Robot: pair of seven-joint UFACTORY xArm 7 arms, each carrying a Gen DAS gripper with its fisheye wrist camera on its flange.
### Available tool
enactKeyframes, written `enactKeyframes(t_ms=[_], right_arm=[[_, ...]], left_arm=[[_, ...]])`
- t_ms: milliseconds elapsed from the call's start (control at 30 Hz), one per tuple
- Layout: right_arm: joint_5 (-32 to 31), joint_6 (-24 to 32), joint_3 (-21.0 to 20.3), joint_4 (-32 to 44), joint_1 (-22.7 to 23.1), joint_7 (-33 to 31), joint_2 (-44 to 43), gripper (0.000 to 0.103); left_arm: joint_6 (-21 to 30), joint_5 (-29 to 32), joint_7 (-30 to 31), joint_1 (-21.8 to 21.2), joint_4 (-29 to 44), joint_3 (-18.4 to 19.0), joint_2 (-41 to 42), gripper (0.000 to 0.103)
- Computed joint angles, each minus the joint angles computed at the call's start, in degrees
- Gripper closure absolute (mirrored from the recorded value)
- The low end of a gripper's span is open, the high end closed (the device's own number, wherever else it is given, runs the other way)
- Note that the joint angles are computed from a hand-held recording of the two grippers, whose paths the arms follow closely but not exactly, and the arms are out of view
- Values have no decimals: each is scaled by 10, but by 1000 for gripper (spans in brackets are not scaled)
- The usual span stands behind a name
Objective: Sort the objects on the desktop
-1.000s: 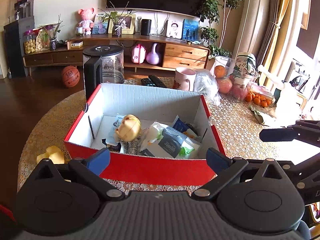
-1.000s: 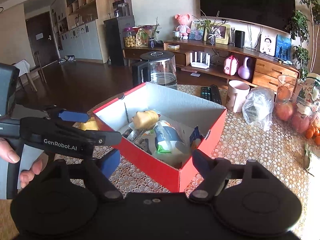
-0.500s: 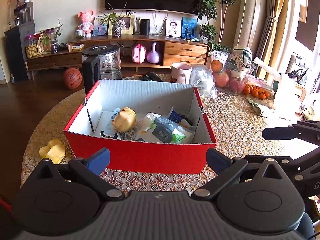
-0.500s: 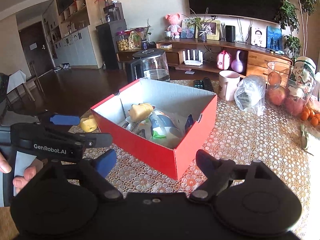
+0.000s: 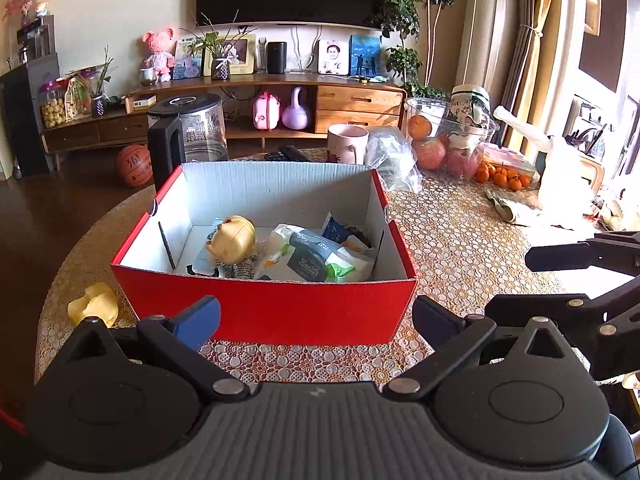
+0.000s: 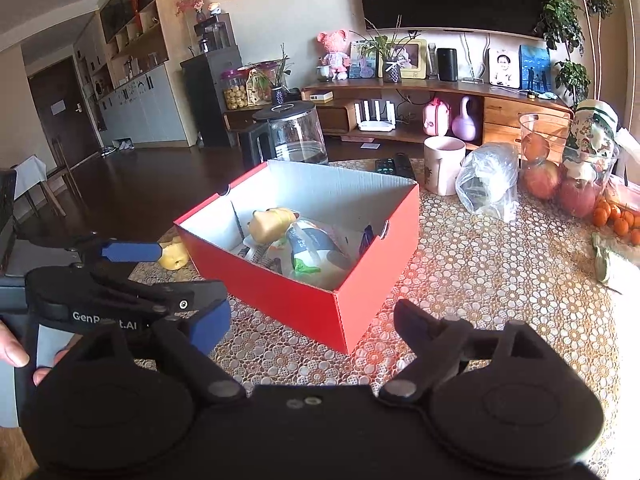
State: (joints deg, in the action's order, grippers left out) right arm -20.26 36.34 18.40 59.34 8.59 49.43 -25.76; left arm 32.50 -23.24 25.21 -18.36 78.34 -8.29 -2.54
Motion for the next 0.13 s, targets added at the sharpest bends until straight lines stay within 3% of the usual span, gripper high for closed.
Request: enactKeyframes(t_ms=[133], right_arm=[[-1, 7, 1, -12, -3, 9, -12, 14]], left_arm=[[12, -19, 1, 0, 2, 1, 2, 0]])
